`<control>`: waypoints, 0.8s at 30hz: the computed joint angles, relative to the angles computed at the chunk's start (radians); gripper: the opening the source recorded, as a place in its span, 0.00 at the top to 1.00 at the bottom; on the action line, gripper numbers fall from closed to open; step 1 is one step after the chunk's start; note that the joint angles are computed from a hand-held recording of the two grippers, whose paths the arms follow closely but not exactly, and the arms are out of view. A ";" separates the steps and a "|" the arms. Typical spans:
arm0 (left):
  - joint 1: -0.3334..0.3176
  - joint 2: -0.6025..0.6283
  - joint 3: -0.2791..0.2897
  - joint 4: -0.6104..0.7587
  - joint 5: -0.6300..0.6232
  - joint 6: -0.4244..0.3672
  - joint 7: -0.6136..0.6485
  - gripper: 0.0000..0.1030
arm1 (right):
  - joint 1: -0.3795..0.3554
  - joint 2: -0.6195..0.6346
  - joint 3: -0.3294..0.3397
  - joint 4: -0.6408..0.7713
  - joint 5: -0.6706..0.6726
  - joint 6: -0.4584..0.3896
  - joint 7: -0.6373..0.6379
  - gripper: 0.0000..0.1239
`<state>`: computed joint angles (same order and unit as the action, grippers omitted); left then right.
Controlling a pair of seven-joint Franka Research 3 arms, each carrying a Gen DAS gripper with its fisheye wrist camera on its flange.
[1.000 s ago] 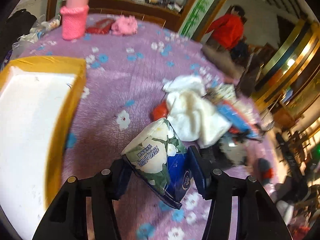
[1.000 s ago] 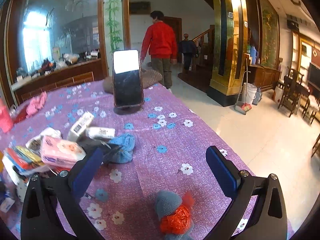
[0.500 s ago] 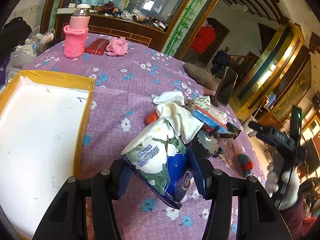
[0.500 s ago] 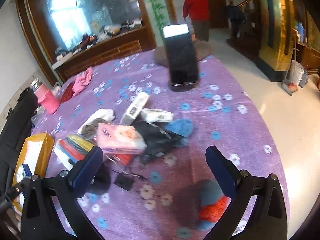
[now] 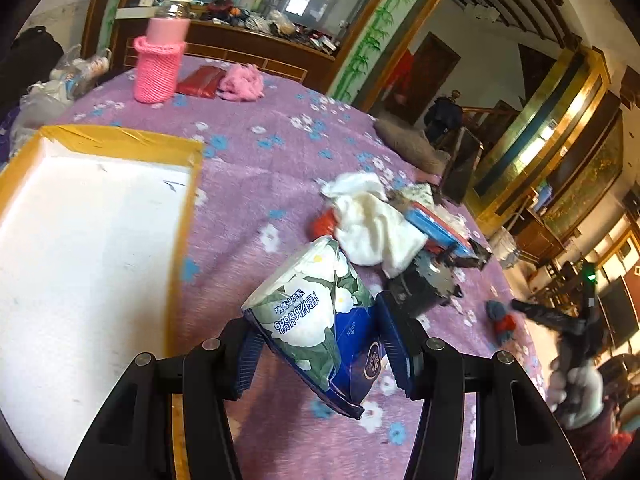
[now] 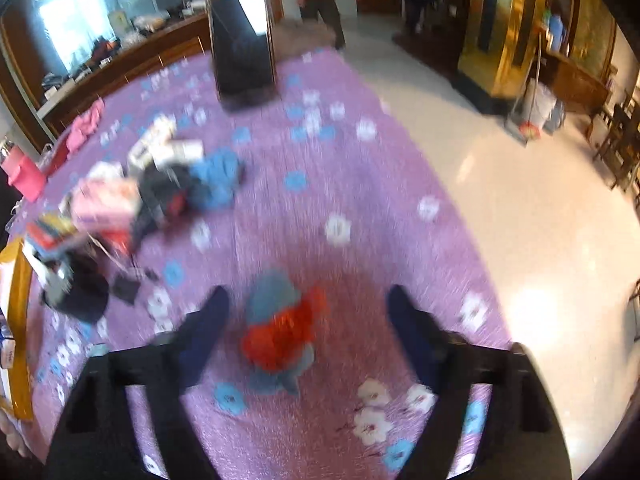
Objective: Organize soft objects
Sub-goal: 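Grasp the teal knitted toy in red bag with right tool while left lifts tissue pack, then lower both held items into the yellow-rimmed box and open both tools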
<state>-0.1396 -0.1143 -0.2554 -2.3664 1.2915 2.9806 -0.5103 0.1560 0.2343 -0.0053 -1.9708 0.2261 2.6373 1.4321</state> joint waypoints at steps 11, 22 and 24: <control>0.004 -0.233 -0.008 -0.142 -0.168 -0.031 0.134 0.49 | -0.025 -0.095 0.066 -0.097 0.245 0.045 -0.208 0.76; -0.036 -0.495 0.131 -0.249 -0.489 -0.223 0.629 0.48 | 0.147 -0.140 0.139 0.087 0.552 -0.175 -0.516 0.76; -0.005 -0.459 0.138 -0.242 -0.520 -0.200 0.662 0.48 | 0.181 -0.062 0.160 0.181 0.543 -0.224 -0.481 0.76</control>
